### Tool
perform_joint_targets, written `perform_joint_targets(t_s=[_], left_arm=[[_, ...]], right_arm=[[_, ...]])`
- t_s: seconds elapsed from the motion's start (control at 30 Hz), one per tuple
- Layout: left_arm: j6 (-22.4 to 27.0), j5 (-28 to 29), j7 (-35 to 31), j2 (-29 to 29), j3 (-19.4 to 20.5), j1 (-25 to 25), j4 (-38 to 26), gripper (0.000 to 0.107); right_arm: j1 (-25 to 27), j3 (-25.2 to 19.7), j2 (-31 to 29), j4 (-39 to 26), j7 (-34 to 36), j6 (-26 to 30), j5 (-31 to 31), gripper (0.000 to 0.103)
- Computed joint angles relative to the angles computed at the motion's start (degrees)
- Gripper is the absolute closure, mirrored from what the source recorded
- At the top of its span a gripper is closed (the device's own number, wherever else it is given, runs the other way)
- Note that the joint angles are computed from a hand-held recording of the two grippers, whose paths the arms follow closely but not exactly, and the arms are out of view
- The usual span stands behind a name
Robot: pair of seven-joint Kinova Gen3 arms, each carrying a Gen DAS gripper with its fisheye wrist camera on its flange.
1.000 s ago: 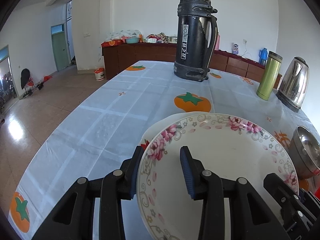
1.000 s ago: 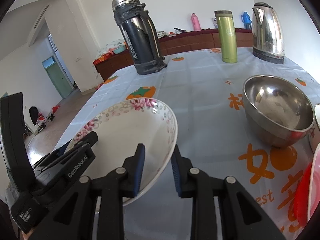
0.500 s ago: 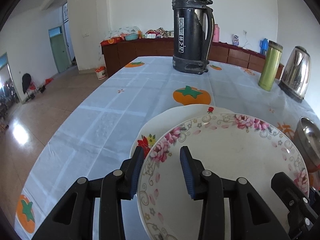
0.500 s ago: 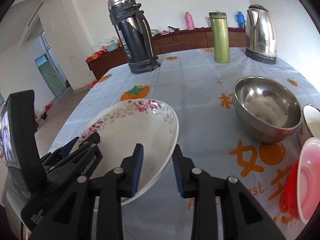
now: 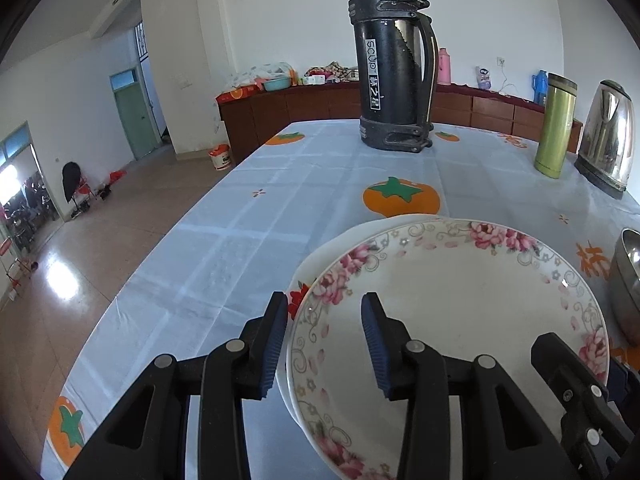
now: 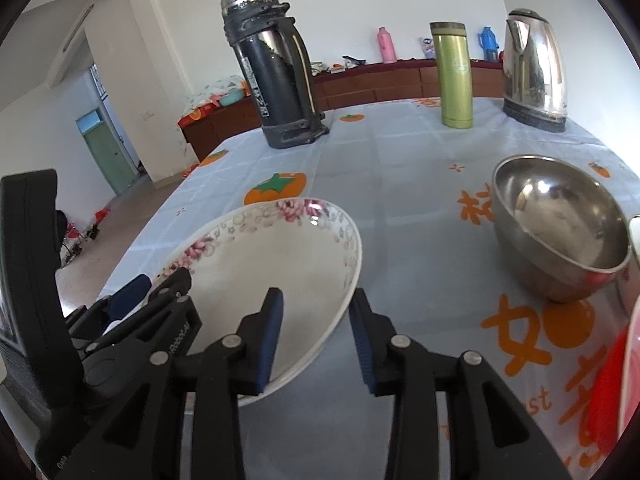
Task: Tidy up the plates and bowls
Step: 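Open the left gripper to release the pink-floral plate onto the stack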
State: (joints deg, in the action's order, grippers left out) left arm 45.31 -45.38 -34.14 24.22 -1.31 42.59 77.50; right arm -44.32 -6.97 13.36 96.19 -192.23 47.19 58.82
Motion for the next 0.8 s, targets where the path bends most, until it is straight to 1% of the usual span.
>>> perform_joint_targets(t_s=[0.07, 0.13, 0.17, 0.2, 0.23, 0.27, 0.3, 0.33, 0.37, 0.4, 0.43, 0.53, 0.7, 0.77, 0.8], left_arm=[[-0.2, -0.3, 0.3, 0.0, -0.2, 0.1, 0.2, 0.064], [0.8, -0.7, 0.7, 0.3, -0.4, 0.4, -0.2, 0.053], [1.2, -0.2, 0.5, 0.5, -0.2, 0.1, -0.5, 0.048], [1.0, 1.0, 0.2, 0.4, 0.2, -0.7, -0.5, 0.047], [1.1, 1.6, 0.1, 0.3, 0.3, -1.0, -0.6, 0.047], [1.0, 2.0, 0.3, 0.3, 0.2, -1.2, -0.6, 0.047], [1.0, 2.0, 0.8, 0.1, 0.0, -1.2, -0.5, 0.045], [0.9, 1.8, 1.3, 0.0, -0.2, -1.1, -0.2, 0.044], [0.7, 1.5, 1.8, -0.2, -0.4, -0.9, 0.1, 0.042], [0.6, 1.0, 2.5, -0.4, -0.6, -0.7, 0.4, 0.041], [0.4, 0.3, 3.2, -0.6, -0.8, -0.5, 0.9, 0.041], [0.2, -1.2, 4.5, -1.2, -0.8, -0.3, 1.9, 0.040], [0.1, -2.3, 6.5, -2.1, -0.4, -0.8, 3.5, 0.038], [-0.1, -2.4, 7.1, -2.6, 0.0, -1.3, 4.2, 0.038], [-0.1, -2.5, 7.5, -2.7, 0.1, -1.4, 4.4, 0.038]], right_arm=[[0.3, 0.1, -0.3, 0.6, -0.6, -1.2, 0.2, 0.067], [0.6, 0.1, -0.3, 1.0, -1.1, -1.9, 0.3, 0.063], [1.0, 0.3, -0.5, 1.6, -1.8, -3.2, 0.3, 0.057], [1.5, 0.6, -1.0, 2.5, -2.6, -5.1, 0.2, 0.050], [2.2, 0.6, -1.6, 3.6, -3.9, -7.3, 0.5, 0.048], [3.6, -0.5, -2.1, 4.7, -6.1, -8.9, 1.7, 0.045], [3.8, -0.8, -2.6, 5.6, -8.1, -9.6, 3.2, 0.044], [3.1, -0.3, -2.7, 5.8, -9.1, -9.4, 4.3, 0.043], [1.6, 0.4, -2.8, 6.0, -9.9, -8.2, 5.7, 0.039], [1.2, 0.1, -2.7, 5.9, -10.5, -7.1, 6.8, 0.035], [1.0, -0.4, -2.7, 6.0, -10.9, -5.9, 7.8, 0.034], [0.2, -1.6, -2.8, 6.0, -11.9, -2.3, 9.0, 0.034], [-0.6, -3.2, -3.7, 7.5, -16.4, 3.7, 11.0, 0.033], [-0.5, -3.7, -3.2, 6.4, -15.1, 6.6, 9.7, 0.032], [-0.3, -3.9, -3.0, 6.1, -14.4, 7.1, 9.0, 0.032]])
